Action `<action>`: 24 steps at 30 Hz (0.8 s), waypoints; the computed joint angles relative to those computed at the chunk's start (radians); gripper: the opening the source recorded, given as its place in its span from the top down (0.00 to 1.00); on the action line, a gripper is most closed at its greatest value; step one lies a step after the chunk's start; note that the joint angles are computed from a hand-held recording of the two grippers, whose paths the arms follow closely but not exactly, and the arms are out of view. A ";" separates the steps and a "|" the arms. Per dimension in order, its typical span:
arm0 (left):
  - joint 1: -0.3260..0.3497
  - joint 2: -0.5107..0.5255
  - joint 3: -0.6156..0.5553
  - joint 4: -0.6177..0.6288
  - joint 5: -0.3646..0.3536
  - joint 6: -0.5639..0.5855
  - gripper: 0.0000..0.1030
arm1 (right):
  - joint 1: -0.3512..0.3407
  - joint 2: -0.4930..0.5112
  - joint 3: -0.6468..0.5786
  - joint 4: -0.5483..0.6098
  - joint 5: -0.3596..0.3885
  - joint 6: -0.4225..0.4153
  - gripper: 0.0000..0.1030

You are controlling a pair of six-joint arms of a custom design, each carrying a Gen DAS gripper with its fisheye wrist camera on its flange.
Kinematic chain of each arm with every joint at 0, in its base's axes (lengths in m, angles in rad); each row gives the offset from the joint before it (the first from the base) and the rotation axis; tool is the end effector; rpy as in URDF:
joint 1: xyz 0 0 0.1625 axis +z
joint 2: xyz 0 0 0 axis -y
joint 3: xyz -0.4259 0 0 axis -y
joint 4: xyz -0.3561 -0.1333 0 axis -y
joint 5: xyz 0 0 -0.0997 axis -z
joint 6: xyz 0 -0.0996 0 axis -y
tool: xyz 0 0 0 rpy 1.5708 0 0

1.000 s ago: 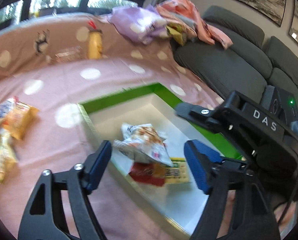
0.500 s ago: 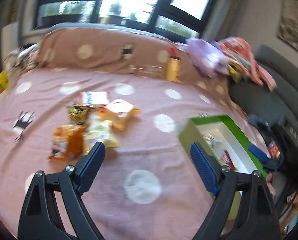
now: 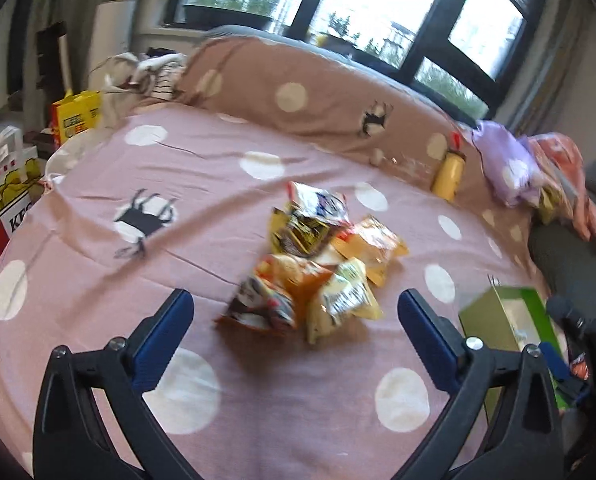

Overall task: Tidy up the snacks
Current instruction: 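Move the right gripper back to the snack pile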

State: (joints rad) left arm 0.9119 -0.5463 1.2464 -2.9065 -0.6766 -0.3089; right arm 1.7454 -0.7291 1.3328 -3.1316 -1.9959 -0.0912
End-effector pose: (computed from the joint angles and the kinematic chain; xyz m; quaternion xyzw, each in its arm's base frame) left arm -0.2945 -0.7249 0.1633 0.0161 0.8670 -0.4405 0.2325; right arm 0.2198 -0.7151 0.2733 0.0187 -0.8729 0.4575 0.1683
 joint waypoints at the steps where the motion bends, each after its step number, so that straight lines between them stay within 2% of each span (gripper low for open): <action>1: 0.004 -0.009 0.011 -0.016 -0.005 0.000 0.01 | 0.003 0.006 -0.005 0.002 -0.007 0.000 0.02; 5: 0.016 -0.039 0.042 -0.028 0.002 0.001 0.01 | 0.004 0.013 -0.024 0.075 0.033 0.036 0.02; 7: 0.023 -0.044 0.033 0.022 0.026 -0.012 0.01 | 0.008 0.024 -0.069 0.173 0.046 0.070 0.02; 10: 0.040 -0.050 0.015 0.080 0.026 -0.061 0.01 | 0.024 0.060 -0.158 0.307 0.056 0.072 0.02; 15: 0.076 -0.061 -0.013 0.174 -0.061 -0.162 0.01 | 0.044 0.157 -0.352 0.542 0.090 0.068 0.02; 17: 0.088 -0.059 -0.029 0.202 -0.094 -0.177 0.02 | 0.060 0.221 -0.469 0.662 0.045 0.073 0.02; 19: 0.096 -0.053 -0.049 0.239 -0.108 -0.198 0.02 | 0.074 0.281 -0.567 0.734 0.003 0.051 0.02; 22: 0.112 -0.056 -0.065 0.286 -0.191 -0.227 0.02 | 0.073 0.338 -0.670 0.828 0.044 0.009 0.02; 24: 0.121 -0.053 -0.086 0.339 -0.245 -0.231 0.02 | 0.063 0.390 -0.767 0.911 0.084 0.014 0.02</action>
